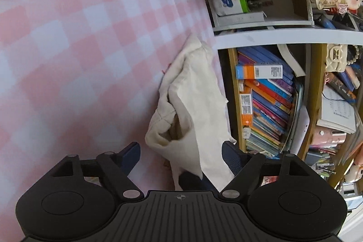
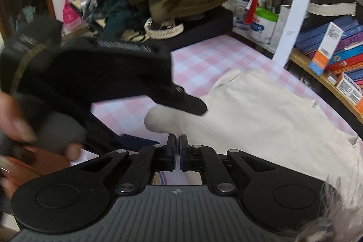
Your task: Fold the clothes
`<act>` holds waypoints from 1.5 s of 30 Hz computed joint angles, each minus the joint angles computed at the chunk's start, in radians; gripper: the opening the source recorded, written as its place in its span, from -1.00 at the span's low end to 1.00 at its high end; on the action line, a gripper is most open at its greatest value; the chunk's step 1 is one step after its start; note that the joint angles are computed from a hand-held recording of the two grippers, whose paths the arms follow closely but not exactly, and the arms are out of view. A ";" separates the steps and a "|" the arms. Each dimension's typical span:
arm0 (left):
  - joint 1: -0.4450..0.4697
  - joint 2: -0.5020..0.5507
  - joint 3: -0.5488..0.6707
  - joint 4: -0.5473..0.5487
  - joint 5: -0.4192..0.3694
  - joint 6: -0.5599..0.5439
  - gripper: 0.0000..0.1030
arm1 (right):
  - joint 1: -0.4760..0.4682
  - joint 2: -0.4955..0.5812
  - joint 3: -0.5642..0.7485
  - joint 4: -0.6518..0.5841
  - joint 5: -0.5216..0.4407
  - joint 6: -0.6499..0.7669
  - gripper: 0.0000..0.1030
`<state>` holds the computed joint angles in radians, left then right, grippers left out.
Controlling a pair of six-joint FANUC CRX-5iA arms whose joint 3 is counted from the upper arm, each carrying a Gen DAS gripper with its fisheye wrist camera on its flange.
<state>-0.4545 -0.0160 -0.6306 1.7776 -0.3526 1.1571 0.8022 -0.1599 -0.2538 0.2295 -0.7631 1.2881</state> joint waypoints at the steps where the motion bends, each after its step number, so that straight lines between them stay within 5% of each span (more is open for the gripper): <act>1: -0.002 0.005 0.001 0.006 0.005 0.010 0.56 | -0.002 0.001 0.009 -0.009 -0.009 0.004 -0.94; 6: -0.035 0.009 -0.010 0.130 0.039 -0.043 0.56 | -0.033 0.023 0.072 -0.127 -0.090 0.068 -0.87; 9: -0.035 0.007 -0.012 0.134 0.039 -0.061 0.55 | -0.082 0.014 0.108 -0.241 -0.135 0.130 -0.54; 13: -0.057 0.002 -0.013 0.174 0.062 -0.111 0.55 | -0.161 0.003 0.145 -0.317 -0.200 0.176 -0.34; 20: -0.066 -0.003 -0.016 0.190 0.073 -0.159 0.48 | -0.275 0.102 0.270 -0.279 -0.266 0.064 0.08; 25: -0.082 -0.016 -0.026 0.190 0.118 -0.103 0.16 | -0.272 0.259 0.420 -0.186 -0.344 -0.004 0.35; 31: -0.066 -0.023 -0.037 0.125 0.122 0.014 -0.10 | -0.219 0.420 0.565 -0.096 -0.408 0.036 0.37; 38: -0.027 -0.022 -0.046 0.040 0.081 0.073 -0.35 | -0.192 0.488 0.639 -0.084 -0.416 0.082 0.37; 41: -0.014 -0.024 -0.053 0.001 0.071 0.075 -0.57 | -0.190 0.512 0.670 -0.098 -0.432 0.097 0.37; 43: -0.009 -0.024 -0.059 -0.017 0.068 0.063 -0.88 | -0.200 0.541 0.711 -0.124 -0.459 0.090 0.37; 45: -0.002 -0.030 -0.052 -0.080 0.078 0.061 -0.91 | -0.215 0.578 0.766 -0.156 -0.494 0.061 0.35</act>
<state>-0.4563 -0.0456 -0.6830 1.6981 -0.2750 1.2178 0.5870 0.4183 0.5124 0.0735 -1.2566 1.3493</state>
